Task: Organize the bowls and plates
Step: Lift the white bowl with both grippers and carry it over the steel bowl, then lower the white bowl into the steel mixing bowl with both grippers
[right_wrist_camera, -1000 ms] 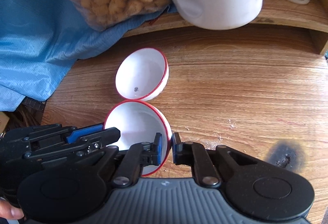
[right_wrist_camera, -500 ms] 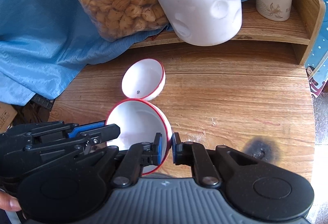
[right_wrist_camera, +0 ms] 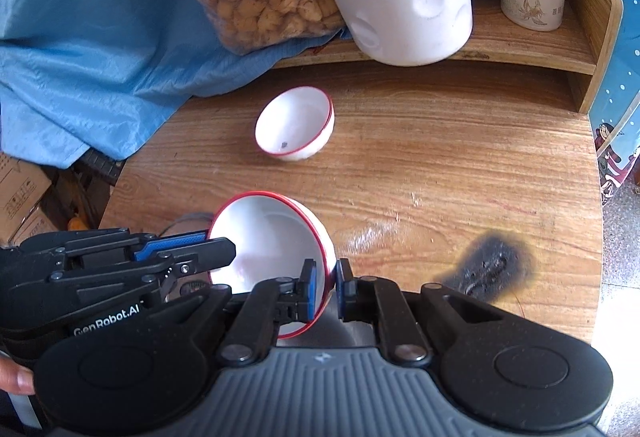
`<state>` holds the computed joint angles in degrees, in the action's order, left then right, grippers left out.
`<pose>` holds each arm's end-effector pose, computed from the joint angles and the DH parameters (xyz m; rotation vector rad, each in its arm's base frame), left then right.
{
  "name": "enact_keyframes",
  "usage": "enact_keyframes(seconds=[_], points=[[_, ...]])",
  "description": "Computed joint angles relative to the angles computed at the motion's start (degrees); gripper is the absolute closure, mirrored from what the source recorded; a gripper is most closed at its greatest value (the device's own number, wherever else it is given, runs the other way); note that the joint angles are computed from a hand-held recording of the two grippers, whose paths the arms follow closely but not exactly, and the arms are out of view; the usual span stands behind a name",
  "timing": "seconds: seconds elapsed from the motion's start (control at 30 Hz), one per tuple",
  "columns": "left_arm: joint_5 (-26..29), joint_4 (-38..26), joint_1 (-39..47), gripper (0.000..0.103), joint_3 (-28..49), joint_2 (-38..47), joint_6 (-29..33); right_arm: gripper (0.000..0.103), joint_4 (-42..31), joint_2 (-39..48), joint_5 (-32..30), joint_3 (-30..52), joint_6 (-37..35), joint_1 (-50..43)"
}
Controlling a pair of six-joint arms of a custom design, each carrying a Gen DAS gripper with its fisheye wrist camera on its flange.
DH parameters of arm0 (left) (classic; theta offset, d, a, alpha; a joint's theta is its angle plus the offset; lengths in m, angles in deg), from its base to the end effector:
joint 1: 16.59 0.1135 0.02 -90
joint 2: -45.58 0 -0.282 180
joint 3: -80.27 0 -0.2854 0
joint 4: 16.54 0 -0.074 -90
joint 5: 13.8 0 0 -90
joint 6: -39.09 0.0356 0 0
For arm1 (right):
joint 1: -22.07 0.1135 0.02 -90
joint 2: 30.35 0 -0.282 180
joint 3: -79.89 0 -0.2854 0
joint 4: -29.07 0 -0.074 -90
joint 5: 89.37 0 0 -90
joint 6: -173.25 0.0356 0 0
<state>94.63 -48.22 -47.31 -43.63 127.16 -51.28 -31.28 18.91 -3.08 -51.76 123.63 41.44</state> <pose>0.2477 -0.1603 0.1791 0.8031 2.4846 -0.6136 0.1634 0.0599 0.2266 0.4715 2.6660 0.4215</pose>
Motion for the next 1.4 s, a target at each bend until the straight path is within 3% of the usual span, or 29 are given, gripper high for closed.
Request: enact_keyframes(seconds=[0.63, 1.4], points=[[0.16, -4.05, -2.38, 0.093, -3.28, -2.47, 0.06, 0.091, -6.24, -5.35, -2.59, -1.97, 1.94, 3.04], [0.74, -6.99, -3.01, 0.092, -0.36, 3.31, 1.99, 0.089, -5.91, -2.16, -6.37, -3.17, 1.41, 1.86]])
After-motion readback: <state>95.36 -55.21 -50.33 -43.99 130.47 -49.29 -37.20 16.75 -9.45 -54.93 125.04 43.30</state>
